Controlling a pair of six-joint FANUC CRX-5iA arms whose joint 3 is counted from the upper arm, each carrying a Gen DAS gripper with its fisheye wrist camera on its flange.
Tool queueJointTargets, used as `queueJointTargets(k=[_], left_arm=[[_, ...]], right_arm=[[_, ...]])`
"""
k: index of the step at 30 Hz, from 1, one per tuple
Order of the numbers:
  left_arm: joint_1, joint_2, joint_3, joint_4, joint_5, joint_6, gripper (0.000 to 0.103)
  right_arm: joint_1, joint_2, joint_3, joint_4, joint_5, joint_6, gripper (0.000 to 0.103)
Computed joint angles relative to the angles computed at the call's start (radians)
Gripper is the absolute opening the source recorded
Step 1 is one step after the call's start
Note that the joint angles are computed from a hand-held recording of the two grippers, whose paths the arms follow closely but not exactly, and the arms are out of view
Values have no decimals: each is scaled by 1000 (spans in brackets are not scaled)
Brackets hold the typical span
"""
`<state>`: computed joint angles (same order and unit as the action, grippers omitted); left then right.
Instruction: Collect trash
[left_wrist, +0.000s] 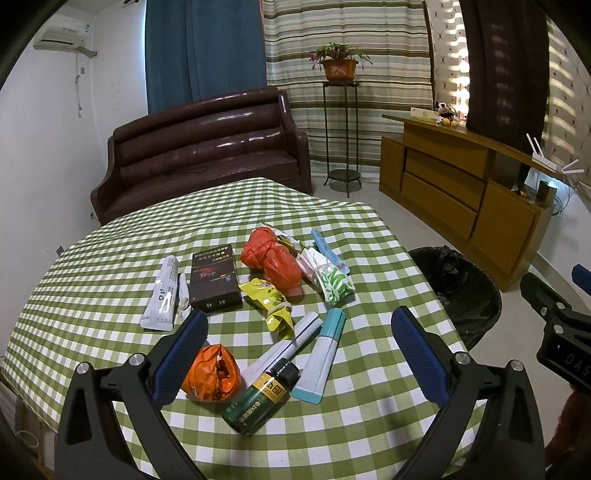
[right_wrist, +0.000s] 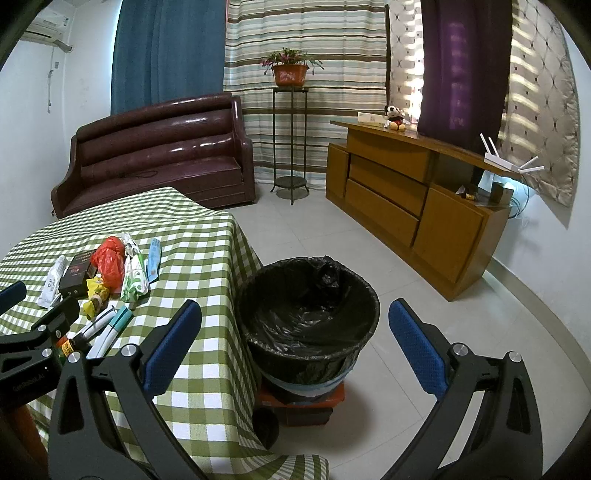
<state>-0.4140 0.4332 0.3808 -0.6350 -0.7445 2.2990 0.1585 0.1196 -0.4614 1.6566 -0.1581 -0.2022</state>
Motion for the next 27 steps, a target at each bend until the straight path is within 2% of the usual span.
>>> queueJointTargets(k=[27], left_arm=[[0,2,3,3,-5,-3,97]], right_arm=[[-3,3,1,3,3,-2,99]])
